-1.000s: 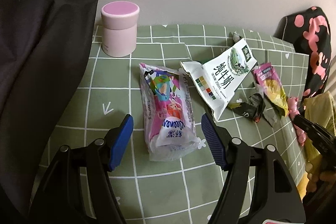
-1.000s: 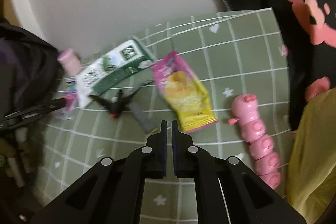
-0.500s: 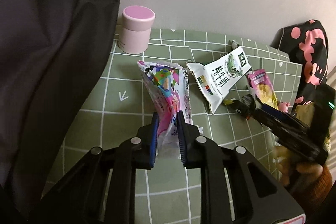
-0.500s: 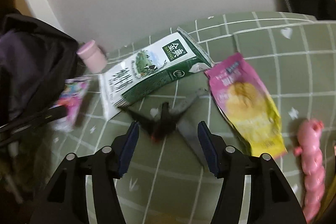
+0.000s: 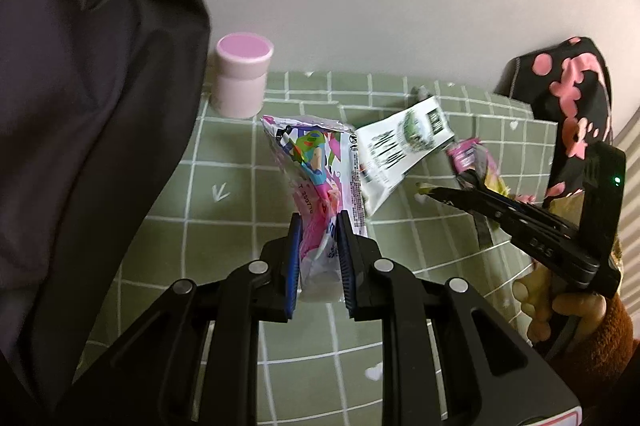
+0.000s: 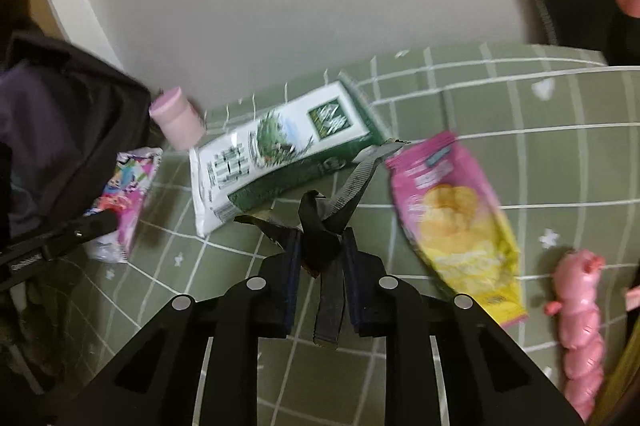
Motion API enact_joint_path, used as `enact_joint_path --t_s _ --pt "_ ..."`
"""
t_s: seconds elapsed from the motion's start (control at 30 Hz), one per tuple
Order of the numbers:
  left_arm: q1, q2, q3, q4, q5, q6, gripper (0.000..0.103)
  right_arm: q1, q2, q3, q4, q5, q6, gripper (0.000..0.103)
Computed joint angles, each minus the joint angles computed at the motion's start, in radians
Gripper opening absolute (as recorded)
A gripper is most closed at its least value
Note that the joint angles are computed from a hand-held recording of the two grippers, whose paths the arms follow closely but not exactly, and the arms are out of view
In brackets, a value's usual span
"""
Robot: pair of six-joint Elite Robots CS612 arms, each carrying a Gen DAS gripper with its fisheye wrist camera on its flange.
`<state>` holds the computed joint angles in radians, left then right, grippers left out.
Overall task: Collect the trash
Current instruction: 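Carry the candy bag and black strap toward the trash bag with both tools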
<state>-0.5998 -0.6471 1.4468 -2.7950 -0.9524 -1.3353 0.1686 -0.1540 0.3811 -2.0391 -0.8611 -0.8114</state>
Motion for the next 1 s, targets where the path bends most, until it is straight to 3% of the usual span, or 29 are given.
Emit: enact_joint_path --t_s 0.23,0.5,0.73,1.0 --pt "0.003 0.014 -0.05 -0.04 0.038 0.105 0.017 -0.028 -0.045 0.053 -0.105 0.032 0.059 0.02" --pt "0.012 0.051 -0.148 -0.129 0.053 0.29 0.017 -0.064 -0.099 0.136 -0.303 0.025 0.175 0.02" --pt "0.027 0.121 -0.297 -0.187 -0.038 0.458 0.017 -0.1 -0.13 0.184 -0.467 -0.044 0.282 0.02" --pt "0.035 0.253 -0.592 -0.152 -0.18 0.686 0.017 -0.141 -0.123 0.15 -0.589 -0.149 0.418 0.02"
